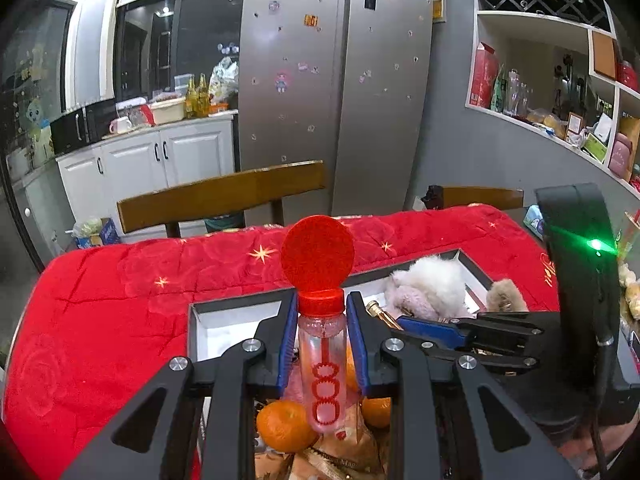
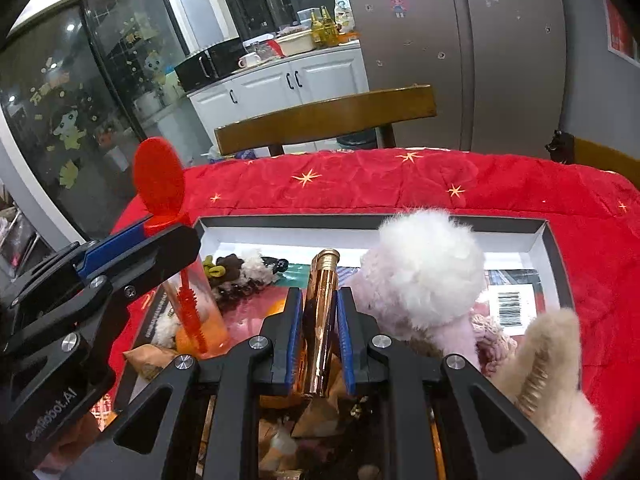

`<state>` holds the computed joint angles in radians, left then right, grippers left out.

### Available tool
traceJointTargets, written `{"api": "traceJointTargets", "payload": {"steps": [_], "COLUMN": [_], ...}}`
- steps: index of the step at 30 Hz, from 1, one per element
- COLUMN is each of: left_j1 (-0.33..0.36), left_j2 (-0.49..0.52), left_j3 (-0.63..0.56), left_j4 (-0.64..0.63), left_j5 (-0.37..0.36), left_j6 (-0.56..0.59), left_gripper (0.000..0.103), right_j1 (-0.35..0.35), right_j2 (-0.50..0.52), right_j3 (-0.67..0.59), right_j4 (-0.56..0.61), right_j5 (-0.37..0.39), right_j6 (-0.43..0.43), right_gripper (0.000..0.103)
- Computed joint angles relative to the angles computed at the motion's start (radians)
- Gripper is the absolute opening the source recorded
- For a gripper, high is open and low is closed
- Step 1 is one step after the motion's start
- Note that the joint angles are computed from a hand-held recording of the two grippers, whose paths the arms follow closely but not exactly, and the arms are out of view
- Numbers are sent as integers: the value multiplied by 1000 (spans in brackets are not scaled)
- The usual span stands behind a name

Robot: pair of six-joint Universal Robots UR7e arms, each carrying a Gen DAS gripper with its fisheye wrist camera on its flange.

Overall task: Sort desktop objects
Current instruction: 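Carry the bottle in the left tool over the tray while the right tool carries the gold bar there, then lower the bottle into the tray and open the left tool while the right tool releases the gold bar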

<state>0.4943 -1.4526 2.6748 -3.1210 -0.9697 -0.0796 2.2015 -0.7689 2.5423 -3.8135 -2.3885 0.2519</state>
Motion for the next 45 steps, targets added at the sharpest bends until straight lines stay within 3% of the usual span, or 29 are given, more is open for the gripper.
{"api": "traceJointTargets", "payload": {"steps": [3,13,22,26,29,32,34,36,37,40,45], "left_j1": [34,76,72,56,58,64,70,68,61,49,47], "left_j2": [12,27,37,44,35,17,-4,-18,-25,-44,-66], "left_j3": [-10,-18,-19,-17,-17,-17,-25,-26,-26,-26,-29], "left_j4": [-8,-2,4,8,6,-1,25,27,35,43,58], "left_j5": [-35,-74,-63,-27,-19,-14,-15,-5,9,33,42], "left_j6": [16,15,5,-6,-17,-23,-30,-25,-22,-24,-28], "left_gripper": [26,26,26,26,56,76,101,103,103,103,103], "right_j1": [-17,-5,-11,-8,-12,-13,-10,0,9,36,41], "right_j2": [31,48,47,43,32,12,2,-1,4,7,-23], "right_j3": [5,-1,0,0,4,8,11,7,4,-9,-7], "right_j4": [-63,-80,-87,-77,-64,-41,-42,-38,-49,-49,-12], "right_j5": [14,-18,-4,-6,3,22,40,40,33,-4,-1], "right_j6": [-18,-67,-66,-60,-48,-49,-64,-74,-84,-96,-84], "right_gripper": [16,15,16,17,19,33,53,92,102,103,103]}}
